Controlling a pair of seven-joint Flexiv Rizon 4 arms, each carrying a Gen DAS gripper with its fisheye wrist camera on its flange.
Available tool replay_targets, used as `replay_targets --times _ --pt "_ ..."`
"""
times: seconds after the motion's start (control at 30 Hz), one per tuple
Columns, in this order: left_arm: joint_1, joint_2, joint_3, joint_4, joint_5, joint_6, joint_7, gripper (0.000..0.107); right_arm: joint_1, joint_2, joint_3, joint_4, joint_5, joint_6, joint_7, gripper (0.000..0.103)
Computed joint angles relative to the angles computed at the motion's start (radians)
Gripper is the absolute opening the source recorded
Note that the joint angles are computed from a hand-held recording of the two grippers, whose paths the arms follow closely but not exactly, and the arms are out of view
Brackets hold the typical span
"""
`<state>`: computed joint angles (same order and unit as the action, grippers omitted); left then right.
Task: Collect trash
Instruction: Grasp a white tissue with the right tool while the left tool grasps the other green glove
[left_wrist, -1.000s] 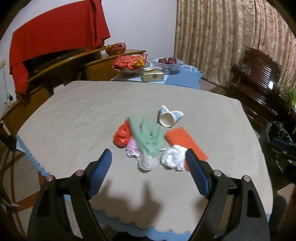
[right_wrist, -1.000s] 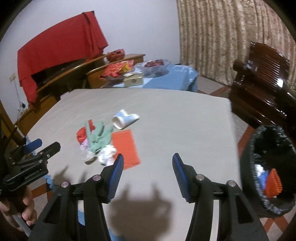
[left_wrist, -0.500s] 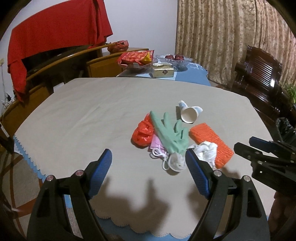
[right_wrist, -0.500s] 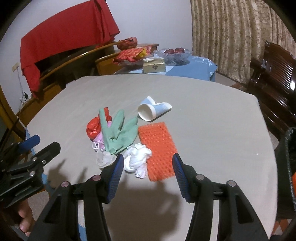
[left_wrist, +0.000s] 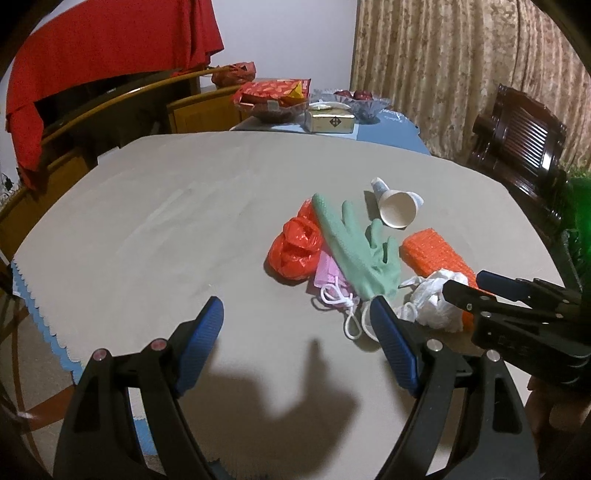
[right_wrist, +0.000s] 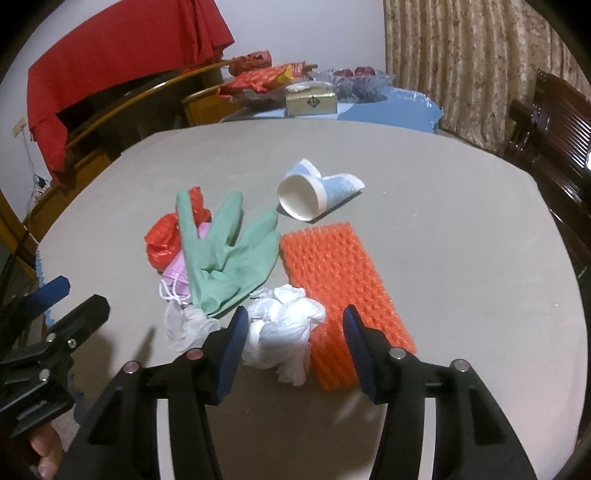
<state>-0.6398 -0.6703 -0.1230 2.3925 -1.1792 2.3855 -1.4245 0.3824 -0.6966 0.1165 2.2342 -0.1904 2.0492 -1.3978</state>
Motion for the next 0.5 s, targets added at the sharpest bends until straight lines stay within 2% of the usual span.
replay_targets --times 0.07,0.23,0.5 --pt "0.008 -0.007 0.001 -0.004 0.009 -0.006 -0.004 0.079 -0.013 -0.012 0.010 -0.014 -0.017 -0.020 0.004 0.039" --pt "0.014 -0.024 0.006 -0.029 0.029 -0.028 0.000 0.079 -0.065 -0.027 0.046 -0.026 -0.068 -0.030 0.008 0.029" --pt "0.001 -0.055 0.004 -0.114 0.005 -0.067 0.060 0.079 -0.169 0.008 0.091 -0.007 -0.137 0.009 0.048 0.027"
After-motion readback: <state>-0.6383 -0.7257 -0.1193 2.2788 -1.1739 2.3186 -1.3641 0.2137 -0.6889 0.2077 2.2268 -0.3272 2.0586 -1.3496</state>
